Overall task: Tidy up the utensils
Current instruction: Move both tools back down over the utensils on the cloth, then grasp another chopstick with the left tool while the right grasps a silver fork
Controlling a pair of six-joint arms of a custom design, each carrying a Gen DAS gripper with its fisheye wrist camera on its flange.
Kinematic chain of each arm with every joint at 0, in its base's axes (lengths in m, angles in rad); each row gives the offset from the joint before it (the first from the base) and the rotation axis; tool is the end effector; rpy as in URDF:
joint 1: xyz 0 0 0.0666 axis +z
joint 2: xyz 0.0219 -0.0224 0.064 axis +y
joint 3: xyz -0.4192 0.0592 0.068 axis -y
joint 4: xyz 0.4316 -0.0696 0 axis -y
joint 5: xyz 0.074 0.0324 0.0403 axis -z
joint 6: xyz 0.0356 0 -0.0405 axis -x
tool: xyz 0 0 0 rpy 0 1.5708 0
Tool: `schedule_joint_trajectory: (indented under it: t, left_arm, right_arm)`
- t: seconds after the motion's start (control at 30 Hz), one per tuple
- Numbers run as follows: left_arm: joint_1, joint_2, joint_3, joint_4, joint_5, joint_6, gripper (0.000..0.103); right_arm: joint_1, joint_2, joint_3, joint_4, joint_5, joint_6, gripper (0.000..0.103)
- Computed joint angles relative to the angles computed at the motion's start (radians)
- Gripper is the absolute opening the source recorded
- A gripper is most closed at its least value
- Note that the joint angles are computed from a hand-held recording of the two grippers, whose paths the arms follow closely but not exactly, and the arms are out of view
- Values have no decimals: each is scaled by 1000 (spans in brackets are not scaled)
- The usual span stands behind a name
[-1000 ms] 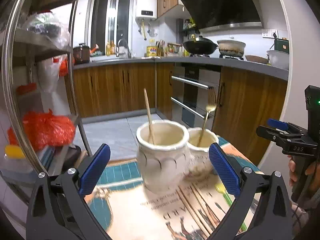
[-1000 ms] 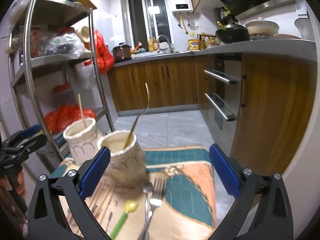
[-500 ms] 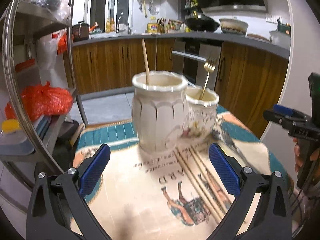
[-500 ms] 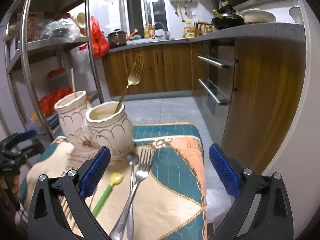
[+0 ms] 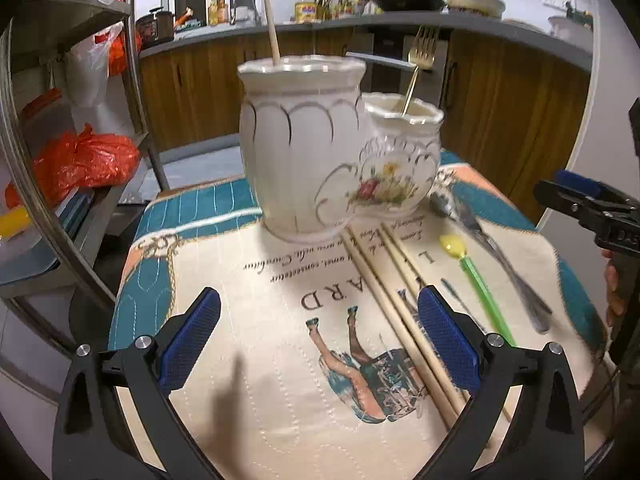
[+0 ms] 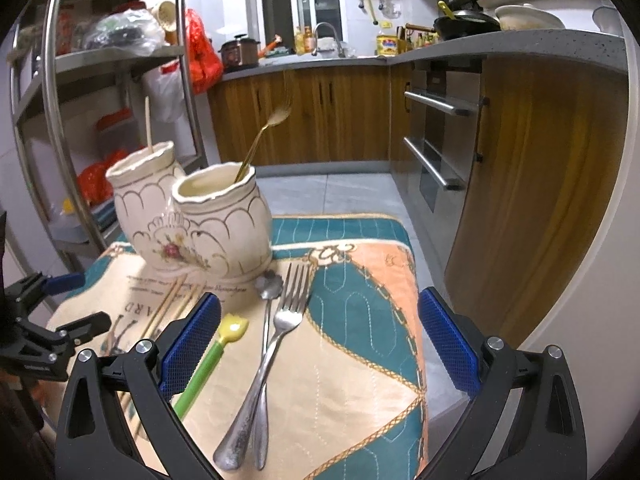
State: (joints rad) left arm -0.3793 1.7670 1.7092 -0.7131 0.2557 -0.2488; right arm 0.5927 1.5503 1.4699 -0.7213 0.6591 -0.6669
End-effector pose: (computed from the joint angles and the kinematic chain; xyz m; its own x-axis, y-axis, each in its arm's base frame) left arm 0.6271 -0.2601 0.4279 -0.4976 0.4548 -0.7386 0.6699 0.7424 0.0058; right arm 0.4955 0.3069 0.4429 -0.5229 0.2374 -0.8187 0.2992 0.9504 0.0844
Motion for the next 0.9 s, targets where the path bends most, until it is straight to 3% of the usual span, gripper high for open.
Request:
schedule_joint_trajectory:
  t: [0.13, 0.43, 0.6, 0.67, 0.73, 0.9]
  left_arm:
    - [-16, 25, 29, -59, -73, -21, 97]
    - [-33, 39, 43, -96, -119, -48, 97]
    - [-39, 39, 46, -104, -127, -53, 96]
    - [-39, 40, 51, -120, -98, -54, 80]
    - [-35, 43, 58, -144, -60, -57, 71]
    - [-38, 36, 56, -164, -21, -82, 51]
  right_arm:
    - [-5, 16, 15, -50, -10, -29, 98]
    - [-11, 27, 21, -68, -36, -31, 98]
    - [-24, 66, 66, -180, -66, -80, 98]
    - [-31, 75, 73, -198, -92, -98, 97]
    - [-36, 75, 69, -189, -122, -102, 92]
    - [-24, 82, 74, -171, -166, -63, 67]
